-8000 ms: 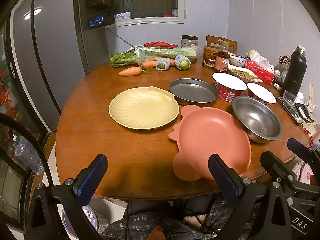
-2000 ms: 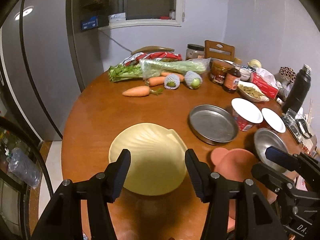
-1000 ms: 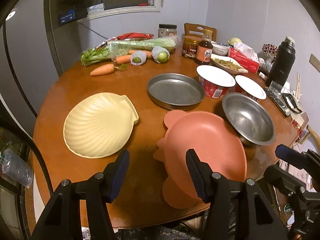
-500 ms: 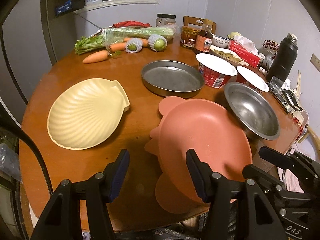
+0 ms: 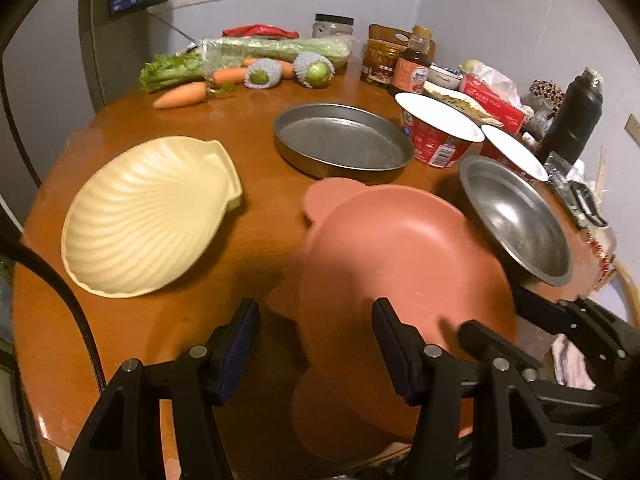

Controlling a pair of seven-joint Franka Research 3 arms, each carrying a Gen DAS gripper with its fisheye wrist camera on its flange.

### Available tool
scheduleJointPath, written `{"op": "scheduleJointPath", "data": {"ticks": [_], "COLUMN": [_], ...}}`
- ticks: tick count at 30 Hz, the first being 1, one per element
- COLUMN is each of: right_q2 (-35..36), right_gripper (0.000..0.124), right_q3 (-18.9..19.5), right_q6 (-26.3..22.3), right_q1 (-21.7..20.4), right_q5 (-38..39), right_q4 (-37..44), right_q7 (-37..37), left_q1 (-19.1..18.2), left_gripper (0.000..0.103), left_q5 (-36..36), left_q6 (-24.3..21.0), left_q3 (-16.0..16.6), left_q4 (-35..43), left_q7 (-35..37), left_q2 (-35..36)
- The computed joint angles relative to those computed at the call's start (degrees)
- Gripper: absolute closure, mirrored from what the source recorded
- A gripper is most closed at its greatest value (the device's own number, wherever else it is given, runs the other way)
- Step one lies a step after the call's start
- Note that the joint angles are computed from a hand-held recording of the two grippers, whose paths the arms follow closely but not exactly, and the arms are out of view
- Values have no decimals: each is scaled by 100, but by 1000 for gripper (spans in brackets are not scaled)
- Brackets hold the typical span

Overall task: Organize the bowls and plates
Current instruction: 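Lift the pink plate with the left tool and carry it over the shell plate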

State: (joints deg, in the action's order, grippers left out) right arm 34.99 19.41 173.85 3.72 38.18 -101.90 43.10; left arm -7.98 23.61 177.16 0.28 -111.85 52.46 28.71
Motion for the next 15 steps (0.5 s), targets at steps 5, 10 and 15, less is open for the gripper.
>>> {"op": "scheduleJointPath", "data": {"ticks": [5, 10, 15], "right_q2": [92, 67, 36], "right_gripper": [73, 75, 75], "right_q3": [137, 86, 169], "right_q6": [-25, 21, -30], "right_q1": [-71, 32, -15], "right_q5": [-25, -103, -84], "right_q4": [83, 51, 40], "right_q7": [-221, -287, -374], "left_q1": [26, -115, -183], "left_gripper": [47, 50, 50], "left_q5": [-75, -47, -45], "left_q6": [248, 330, 320], "left_q3": [-36, 145, 261], "left_q4": [-72, -140, -312], "left_q7": [76, -16, -102], "left_q2": [17, -12, -172]}}
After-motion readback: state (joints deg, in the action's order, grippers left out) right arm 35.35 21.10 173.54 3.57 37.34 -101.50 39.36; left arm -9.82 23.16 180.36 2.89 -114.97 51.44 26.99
